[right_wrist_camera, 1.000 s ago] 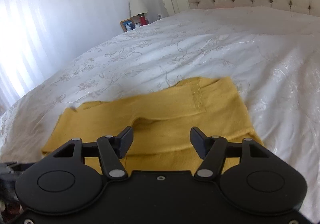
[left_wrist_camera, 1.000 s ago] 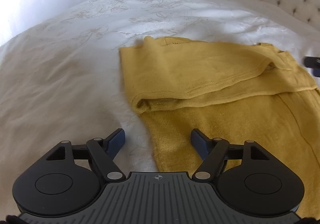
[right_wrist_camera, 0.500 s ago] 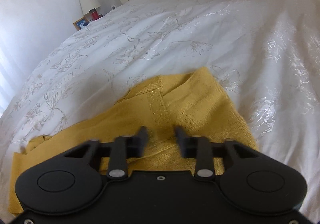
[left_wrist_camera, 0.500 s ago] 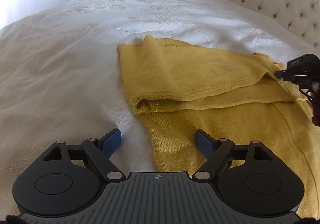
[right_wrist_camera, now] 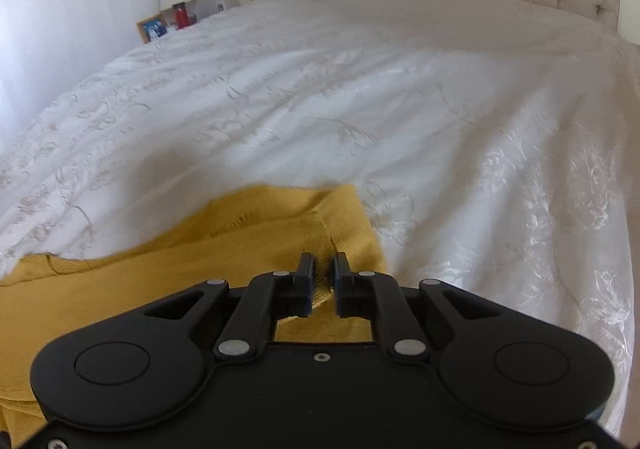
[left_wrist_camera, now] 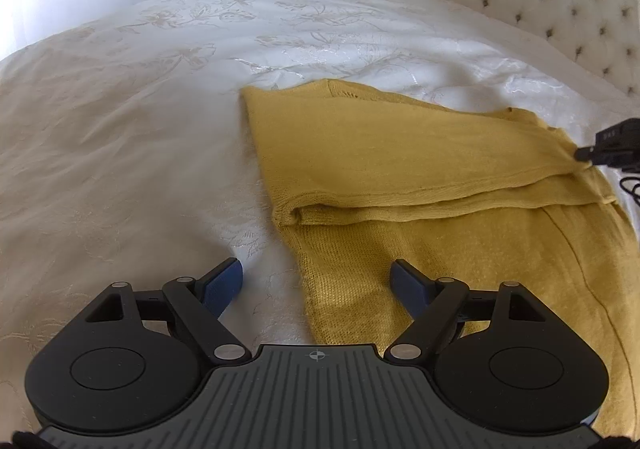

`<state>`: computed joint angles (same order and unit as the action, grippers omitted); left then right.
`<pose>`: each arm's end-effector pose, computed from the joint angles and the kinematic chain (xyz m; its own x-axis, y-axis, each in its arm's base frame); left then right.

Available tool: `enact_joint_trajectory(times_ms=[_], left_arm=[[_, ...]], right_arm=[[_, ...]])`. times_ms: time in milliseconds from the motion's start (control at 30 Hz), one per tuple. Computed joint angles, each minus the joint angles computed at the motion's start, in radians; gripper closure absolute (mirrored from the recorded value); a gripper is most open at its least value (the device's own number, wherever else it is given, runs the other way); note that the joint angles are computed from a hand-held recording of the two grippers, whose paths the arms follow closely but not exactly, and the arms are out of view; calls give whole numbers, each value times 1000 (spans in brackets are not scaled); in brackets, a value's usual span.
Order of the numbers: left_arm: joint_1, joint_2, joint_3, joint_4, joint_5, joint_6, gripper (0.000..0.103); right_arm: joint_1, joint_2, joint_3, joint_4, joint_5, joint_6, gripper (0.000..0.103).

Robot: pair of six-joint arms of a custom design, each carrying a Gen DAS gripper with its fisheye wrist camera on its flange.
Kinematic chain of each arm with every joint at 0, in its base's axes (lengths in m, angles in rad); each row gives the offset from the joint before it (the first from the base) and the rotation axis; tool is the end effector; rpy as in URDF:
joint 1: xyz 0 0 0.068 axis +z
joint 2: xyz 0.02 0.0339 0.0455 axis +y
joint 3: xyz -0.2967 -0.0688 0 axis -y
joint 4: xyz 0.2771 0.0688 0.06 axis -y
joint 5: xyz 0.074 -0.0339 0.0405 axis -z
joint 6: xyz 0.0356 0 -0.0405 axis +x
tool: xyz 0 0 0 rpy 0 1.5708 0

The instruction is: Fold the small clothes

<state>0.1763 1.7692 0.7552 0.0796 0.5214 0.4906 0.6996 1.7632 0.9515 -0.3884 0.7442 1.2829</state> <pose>0.3360 0.0419 0.1165 -0.6327 0.3023 -0.7129 0.4960 0.8652 -0.0733 0.2812 0.2052 0.1516 -0.4766 0.5208 -0.7082 0.6026 0.7801 0.1681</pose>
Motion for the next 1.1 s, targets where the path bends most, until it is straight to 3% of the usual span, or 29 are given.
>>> enact_joint_trajectory(times_ms=[133, 267, 533, 800, 1000, 1100], left_arm=[[-8, 1, -12, 21, -10, 12, 20], [-7, 5, -10, 17, -4, 18, 18], [20, -46, -14, -102, -7, 56, 17], [106, -241, -143, -293, -37, 156, 17], [263, -353, -189, -531, -27, 334, 17], [335, -387, -208, -616, -37, 404, 17]], right_arm=[[11, 10, -44, 61, -6, 20, 68], [69, -50, -83, 29, 30, 76, 50], [344, -212, -153, -235, 86, 410, 45], [695, -203, -114, -562, 51, 817, 42], [899, -140, -76, -658, 10, 1020, 42], [967, -127, -67, -660, -5, 1062, 34]])
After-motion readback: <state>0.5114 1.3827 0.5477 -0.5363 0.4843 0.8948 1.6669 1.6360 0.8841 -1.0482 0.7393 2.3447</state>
